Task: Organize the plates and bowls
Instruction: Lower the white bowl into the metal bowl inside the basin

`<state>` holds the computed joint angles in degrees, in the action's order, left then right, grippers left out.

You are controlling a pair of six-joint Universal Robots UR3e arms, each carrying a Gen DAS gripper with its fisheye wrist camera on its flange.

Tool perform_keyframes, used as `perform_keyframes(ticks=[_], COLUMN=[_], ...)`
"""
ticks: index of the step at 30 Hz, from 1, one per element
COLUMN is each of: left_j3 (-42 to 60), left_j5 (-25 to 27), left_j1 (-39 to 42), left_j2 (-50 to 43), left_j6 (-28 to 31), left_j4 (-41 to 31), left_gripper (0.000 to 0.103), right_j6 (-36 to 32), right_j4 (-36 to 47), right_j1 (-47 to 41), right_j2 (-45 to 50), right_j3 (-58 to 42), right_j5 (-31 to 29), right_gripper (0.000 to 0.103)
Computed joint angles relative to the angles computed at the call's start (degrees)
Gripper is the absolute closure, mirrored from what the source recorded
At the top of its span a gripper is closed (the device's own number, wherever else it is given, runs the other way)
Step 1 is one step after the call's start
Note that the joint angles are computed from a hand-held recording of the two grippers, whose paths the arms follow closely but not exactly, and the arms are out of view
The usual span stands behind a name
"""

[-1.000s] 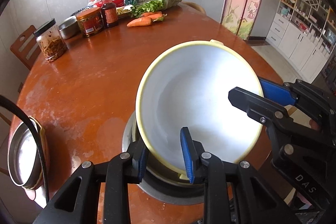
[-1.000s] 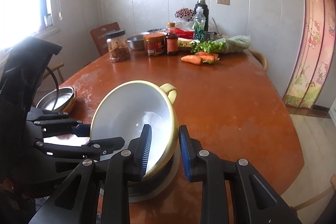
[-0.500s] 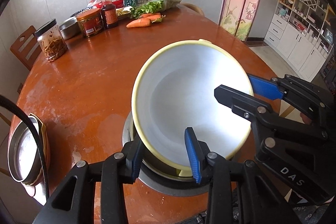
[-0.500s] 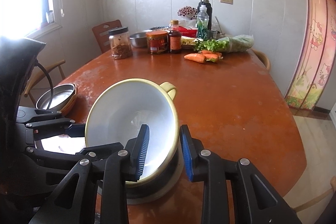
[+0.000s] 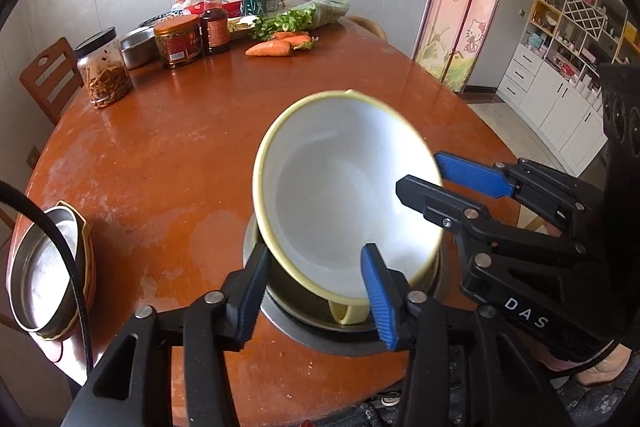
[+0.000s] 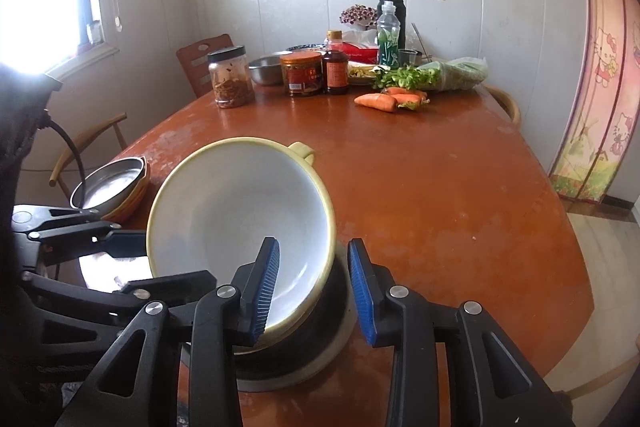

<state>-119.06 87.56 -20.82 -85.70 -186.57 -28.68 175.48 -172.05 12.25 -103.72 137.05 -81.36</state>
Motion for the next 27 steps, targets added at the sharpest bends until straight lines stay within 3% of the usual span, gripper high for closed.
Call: perform_keyframes(ticks=[10, 16, 22, 27], left_j3=[-3.76, -6.27, -7.44, -7.44], left_j5=[-2.62, -5.05, -9.09, -9.48], left_j1=[3.33, 7.38, 11.57, 11.38], left_j2=[6.62, 11.17, 9.70, 7.26], left_j6=[1.11, 1.48, 0.97, 0.63], left_j4=[-0.47, -1.17, -1.76, -0.63], left_gripper=[0.053, 0.039, 0.039, 0.039], right_j6=[1.25, 1.80, 1.85, 1.74], right_j4=[1.23, 3.80, 5.85, 6.71], right_j1=[-1.70, -5.02, -6.70, -7.73], right_j2=[-2.34, -6.03, -8.11, -8.64], right_j3=[1.15, 2.33, 3.83, 5.10], right_j5=[1.53, 3.98, 5.23, 6.10], right_gripper=[0.046, 0.035, 0.034, 0.033])
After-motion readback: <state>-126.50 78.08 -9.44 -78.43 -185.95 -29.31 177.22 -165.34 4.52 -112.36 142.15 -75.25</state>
